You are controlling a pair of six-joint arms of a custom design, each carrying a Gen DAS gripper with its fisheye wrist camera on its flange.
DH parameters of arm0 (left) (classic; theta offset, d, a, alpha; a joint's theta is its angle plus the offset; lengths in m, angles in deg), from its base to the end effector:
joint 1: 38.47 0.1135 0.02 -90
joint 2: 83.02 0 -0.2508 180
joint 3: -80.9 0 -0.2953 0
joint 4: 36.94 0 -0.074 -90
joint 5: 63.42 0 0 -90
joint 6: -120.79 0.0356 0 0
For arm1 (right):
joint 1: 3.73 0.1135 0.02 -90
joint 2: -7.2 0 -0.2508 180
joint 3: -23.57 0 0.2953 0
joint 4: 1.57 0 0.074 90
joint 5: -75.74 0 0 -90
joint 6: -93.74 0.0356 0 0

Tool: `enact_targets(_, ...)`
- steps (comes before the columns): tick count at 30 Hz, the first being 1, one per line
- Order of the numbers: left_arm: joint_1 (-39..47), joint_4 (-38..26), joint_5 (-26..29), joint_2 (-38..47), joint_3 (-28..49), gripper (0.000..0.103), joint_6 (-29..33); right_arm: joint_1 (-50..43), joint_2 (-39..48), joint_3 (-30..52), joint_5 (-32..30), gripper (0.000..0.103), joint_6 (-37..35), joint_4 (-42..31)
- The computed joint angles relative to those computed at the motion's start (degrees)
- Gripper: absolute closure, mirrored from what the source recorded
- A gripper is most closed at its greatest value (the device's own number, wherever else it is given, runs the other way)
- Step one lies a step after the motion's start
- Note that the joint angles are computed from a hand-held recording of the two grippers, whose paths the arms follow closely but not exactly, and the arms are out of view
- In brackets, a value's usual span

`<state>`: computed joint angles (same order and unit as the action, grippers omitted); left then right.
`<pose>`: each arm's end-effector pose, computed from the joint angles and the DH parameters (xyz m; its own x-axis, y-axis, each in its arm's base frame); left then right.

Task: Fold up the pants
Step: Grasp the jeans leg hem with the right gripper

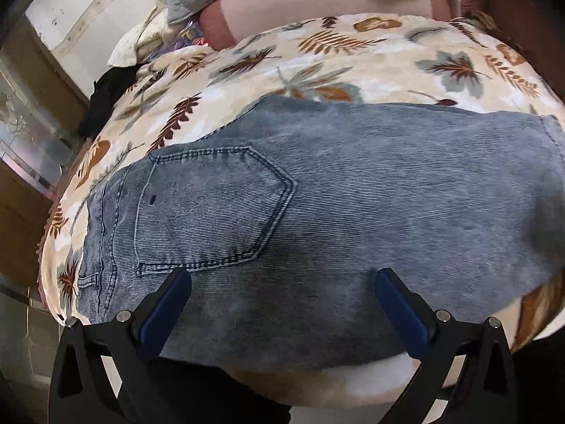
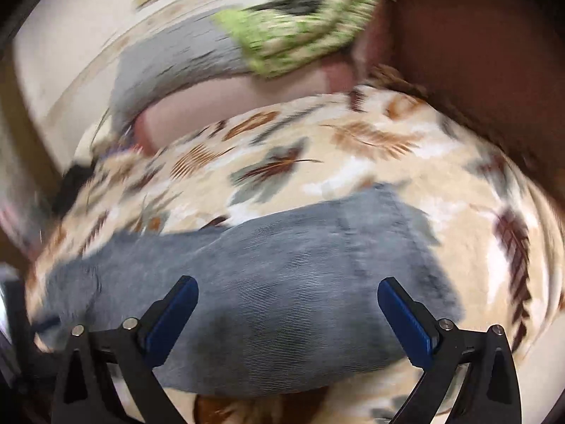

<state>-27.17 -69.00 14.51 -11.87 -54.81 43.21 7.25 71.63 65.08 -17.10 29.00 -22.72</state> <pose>0.2521 0.0580 0.1242 -0.8842 0.0378 -0.4656 -0.1099 0.9519 0.2859 0.2573 0.0517 0.1485 -0.7136 0.2957 -0.6351 0.0877 0.9371 0.3378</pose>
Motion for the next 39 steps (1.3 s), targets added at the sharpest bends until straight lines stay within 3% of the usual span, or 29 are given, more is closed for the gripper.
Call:
enact_targets(6, -1.4, 4.6, -0.9, 5.1, 0.6, 0.0, 2.2, -20.4, -4.4, -6.3, -18.7, 0.0, 5.7, 1.3)
enact_targets(10, -1.0, 0.2, -0.2, 3.8, 2.4, 0.0, 2.1, -29.3, -1.0, -7.4, -29.0, 0.0, 8.4, 2.2)
enact_targets(14, -1.8, -2.8, 2.2, -1.7, 1.3, 0.0, 2.3, -30.2, 5.1, -6.4, -35.5, 0.0, 8.5, 3.9)
enact_targets(18, -3.4, -5.2, 3.0, -5.5, 0.3, 0.0, 2.3, -29.5, 7.4, -6.3, -36.2, 0.003, 9.4, 5.4)
enact_targets(23, -4.7, -6.7, 3.5, -7.0, -0.2, 0.0, 1.6, -29.2, 11.3, -5.8, -38.0, 0.016, 10.9, 8.7)
enact_targets(34, -2.8, -1.2, 0.8, 5.8, 3.9, 0.0, 1.0, -26.2, 11.9, -4.6, -33.1, 0.025, 12.1, 9.3)
enact_targets(36, -2.9, 0.0, 0.7, 6.0, 3.2, 0.0, 1.0, -26.4, 12.0, -5.2, -33.4, 0.034, 12.5, 11.3)
enact_targets(38, -2.6, -0.3, 1.3, 4.8, 2.8, 0.0, 0.7, -26.3, 13.8, -4.7, -34.1, 0.056, 12.6, 12.4)
enact_targets(39, -2.5, -0.7, 1.9, 4.3, 2.7, 0.0, 0.7, -26.1, 14.9, -4.5, -34.7, 0.056, 13.0, 13.4)
